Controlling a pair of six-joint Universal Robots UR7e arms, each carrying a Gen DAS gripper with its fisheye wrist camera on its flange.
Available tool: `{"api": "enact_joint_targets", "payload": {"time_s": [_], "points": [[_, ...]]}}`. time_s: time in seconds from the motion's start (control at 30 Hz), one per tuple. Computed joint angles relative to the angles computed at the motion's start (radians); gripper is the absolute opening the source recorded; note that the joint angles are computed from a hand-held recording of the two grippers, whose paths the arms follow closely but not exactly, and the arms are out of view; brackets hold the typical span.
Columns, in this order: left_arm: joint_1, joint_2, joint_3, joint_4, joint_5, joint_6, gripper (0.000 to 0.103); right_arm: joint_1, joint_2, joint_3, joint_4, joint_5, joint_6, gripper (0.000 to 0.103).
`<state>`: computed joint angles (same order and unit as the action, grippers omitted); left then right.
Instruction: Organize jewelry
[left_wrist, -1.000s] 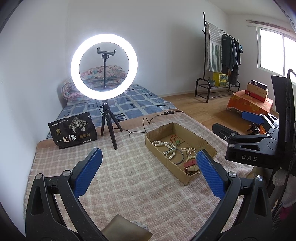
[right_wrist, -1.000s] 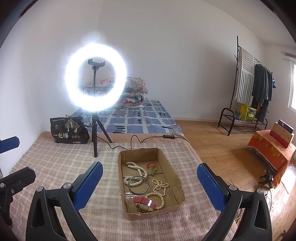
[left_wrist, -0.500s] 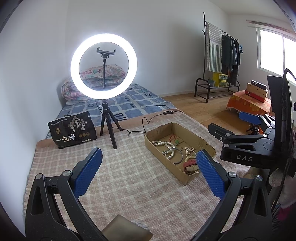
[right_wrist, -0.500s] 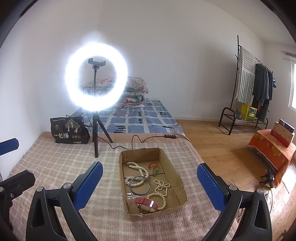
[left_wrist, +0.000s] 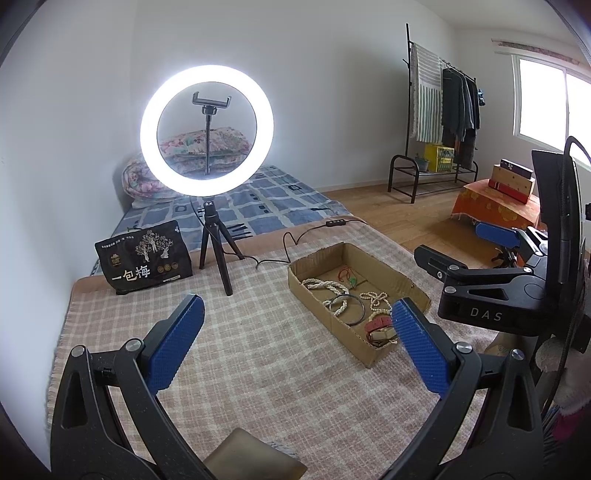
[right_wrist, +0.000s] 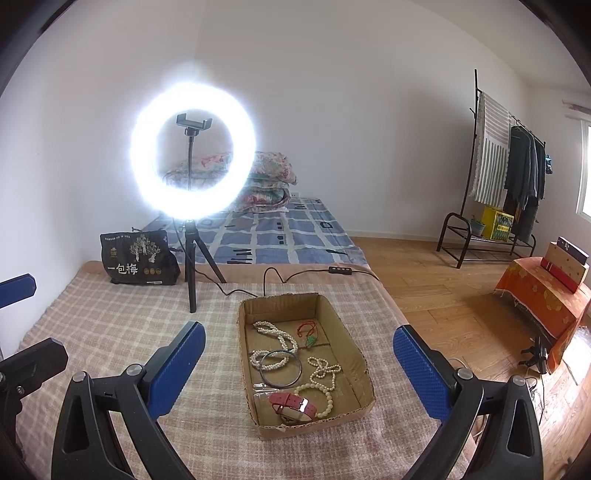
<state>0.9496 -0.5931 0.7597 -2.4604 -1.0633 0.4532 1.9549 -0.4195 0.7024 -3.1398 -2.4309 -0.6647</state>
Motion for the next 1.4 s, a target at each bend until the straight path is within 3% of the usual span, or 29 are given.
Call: {"api": "enact_joint_targets", "payload": {"time_s": [1.4], "points": [[0.001, -0.015, 0.044, -0.026, 0.023, -0.022, 0.103, -0.005, -0.003, 0.010, 0.005, -0.002, 0.008, 0.103]]}}
